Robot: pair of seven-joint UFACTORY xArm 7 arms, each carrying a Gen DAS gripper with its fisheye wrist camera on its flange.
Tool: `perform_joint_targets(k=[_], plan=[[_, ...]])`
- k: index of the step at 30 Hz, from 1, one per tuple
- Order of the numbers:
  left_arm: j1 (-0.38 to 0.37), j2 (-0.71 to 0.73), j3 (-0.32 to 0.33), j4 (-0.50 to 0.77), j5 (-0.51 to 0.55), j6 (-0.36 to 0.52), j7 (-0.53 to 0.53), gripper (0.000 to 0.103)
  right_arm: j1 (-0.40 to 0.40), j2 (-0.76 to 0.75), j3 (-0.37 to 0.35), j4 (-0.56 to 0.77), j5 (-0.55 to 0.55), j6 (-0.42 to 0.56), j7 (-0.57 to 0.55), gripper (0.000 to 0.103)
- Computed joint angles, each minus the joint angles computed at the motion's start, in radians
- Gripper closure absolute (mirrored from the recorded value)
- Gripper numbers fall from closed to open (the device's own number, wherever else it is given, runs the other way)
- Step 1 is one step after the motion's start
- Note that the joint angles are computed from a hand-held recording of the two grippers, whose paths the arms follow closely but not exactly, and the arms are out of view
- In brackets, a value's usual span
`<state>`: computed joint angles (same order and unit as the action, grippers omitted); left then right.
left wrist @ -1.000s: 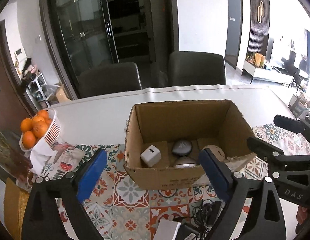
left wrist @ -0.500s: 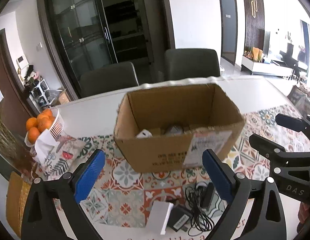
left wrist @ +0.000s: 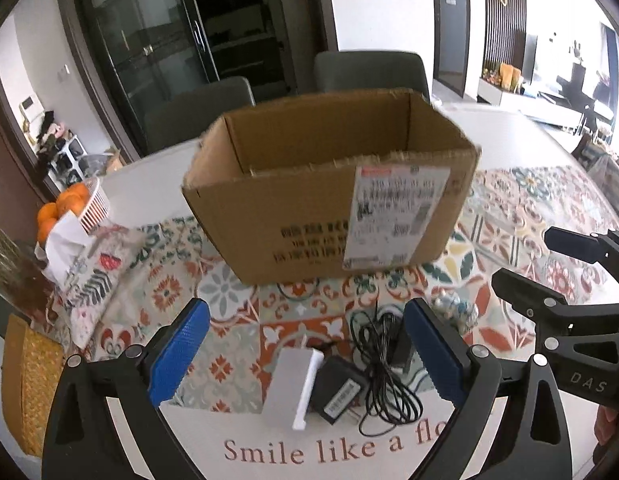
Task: Organize rigid objects
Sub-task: 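Move both tools back to the remaining items beside the box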
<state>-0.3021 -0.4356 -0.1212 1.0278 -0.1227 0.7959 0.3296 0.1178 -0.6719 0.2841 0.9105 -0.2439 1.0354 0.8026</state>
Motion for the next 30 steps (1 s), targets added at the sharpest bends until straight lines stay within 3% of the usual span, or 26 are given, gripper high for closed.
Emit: perform_joint_targets(k=[22, 30], plan=[[0.025, 0.022, -0.041, -0.092, 0.117, 0.03, -0.083, 0.004, 0.078, 0.03, -0.073, -0.18, 0.158, -0.102, -0.051, 0.039], [0.029, 0.053, -0.056, -0.083, 0.172, 0.016, -0.134, 0.004, 0.069, 0.063, -0.097, -0.205, 0.177, -0.155, -0.079, 0.049]])
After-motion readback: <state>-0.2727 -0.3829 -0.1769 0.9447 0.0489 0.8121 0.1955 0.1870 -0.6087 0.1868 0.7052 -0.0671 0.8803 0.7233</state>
